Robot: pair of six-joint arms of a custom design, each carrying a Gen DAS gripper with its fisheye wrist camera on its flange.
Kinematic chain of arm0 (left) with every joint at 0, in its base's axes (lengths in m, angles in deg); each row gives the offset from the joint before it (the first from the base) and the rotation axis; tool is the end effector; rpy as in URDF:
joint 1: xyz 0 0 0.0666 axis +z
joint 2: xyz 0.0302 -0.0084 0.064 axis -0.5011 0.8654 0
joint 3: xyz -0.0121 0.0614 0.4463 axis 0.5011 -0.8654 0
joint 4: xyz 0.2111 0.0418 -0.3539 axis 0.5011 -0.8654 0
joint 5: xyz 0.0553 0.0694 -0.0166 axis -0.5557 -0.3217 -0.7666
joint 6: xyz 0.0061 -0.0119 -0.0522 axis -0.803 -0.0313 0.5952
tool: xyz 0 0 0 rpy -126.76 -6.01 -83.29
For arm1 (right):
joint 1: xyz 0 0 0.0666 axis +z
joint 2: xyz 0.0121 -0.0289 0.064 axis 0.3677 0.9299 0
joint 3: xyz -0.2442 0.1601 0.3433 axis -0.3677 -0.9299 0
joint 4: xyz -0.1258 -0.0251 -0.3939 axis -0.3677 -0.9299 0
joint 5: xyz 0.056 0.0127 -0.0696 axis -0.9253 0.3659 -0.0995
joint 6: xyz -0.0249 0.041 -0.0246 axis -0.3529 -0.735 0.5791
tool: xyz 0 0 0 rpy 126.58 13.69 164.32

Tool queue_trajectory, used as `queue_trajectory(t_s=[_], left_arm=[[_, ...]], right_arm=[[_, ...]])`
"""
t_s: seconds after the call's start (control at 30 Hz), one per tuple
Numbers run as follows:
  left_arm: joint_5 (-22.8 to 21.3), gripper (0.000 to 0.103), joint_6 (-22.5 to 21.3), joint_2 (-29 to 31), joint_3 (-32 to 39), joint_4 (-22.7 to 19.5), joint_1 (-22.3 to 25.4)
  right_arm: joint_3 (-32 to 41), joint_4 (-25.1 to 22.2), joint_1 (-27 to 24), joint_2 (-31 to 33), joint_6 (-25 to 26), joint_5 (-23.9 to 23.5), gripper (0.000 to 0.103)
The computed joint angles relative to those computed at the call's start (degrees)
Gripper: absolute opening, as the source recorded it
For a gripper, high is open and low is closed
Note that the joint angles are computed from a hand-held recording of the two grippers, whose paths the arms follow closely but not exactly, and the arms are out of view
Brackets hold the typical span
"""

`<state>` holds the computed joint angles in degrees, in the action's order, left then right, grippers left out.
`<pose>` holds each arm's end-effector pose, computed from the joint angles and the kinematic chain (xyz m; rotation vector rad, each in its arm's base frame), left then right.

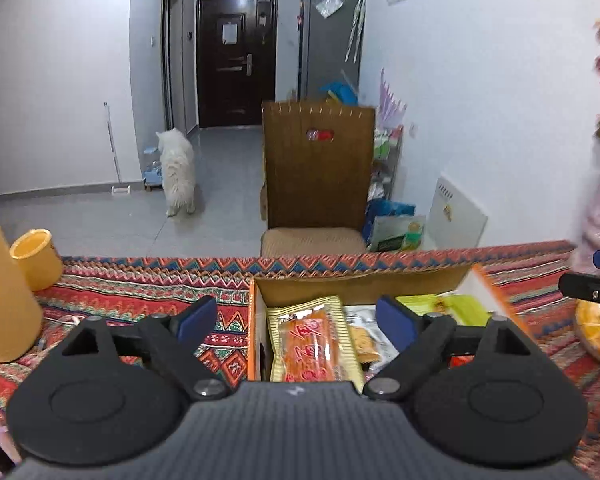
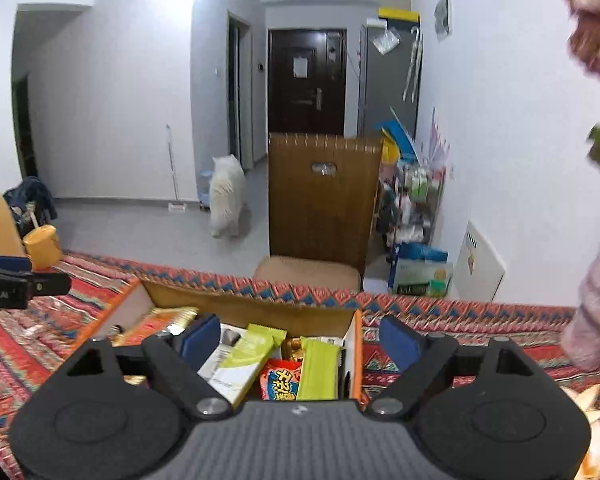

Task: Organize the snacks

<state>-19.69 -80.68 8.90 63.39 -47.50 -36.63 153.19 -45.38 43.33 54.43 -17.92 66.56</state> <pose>0.6050 -0.0715 0.4689 0.1587 2.1413 -0.1043 0.5915 0.2275 0.4603 -0.1245 2.0946 0.0900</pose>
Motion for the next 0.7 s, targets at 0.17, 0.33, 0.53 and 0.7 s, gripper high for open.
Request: queue_trajectory(t_s=[0.17, 0.33, 0.53, 0.7], left_arm=[[2.74, 0.103, -0.45, -12.89, -9.36, 3.72, 0.45], [3.28, 0.103, -0.48, -26.21, -17.69, 2.33, -0.04], [0.86, 0.103, 0.29, -44.30, -29.75, 3.79, -1.51], [1.45, 0.103, 1.34, -58.61, -37.74, -0.18, -1.82]], right_arm=[[-6.11, -0.80, 1.52, -10.24, 0.82, 0.87, 0.098], [-14.05, -0.63, 3.87, -21.71, 1.24, 1.87, 0.103], [-25.45, 0.24, 11.54, -36.87, 3.61, 8.22, 0.103], [-35.09, 0.40, 21.42, -48.20, 0.10, 15.85, 0.103]])
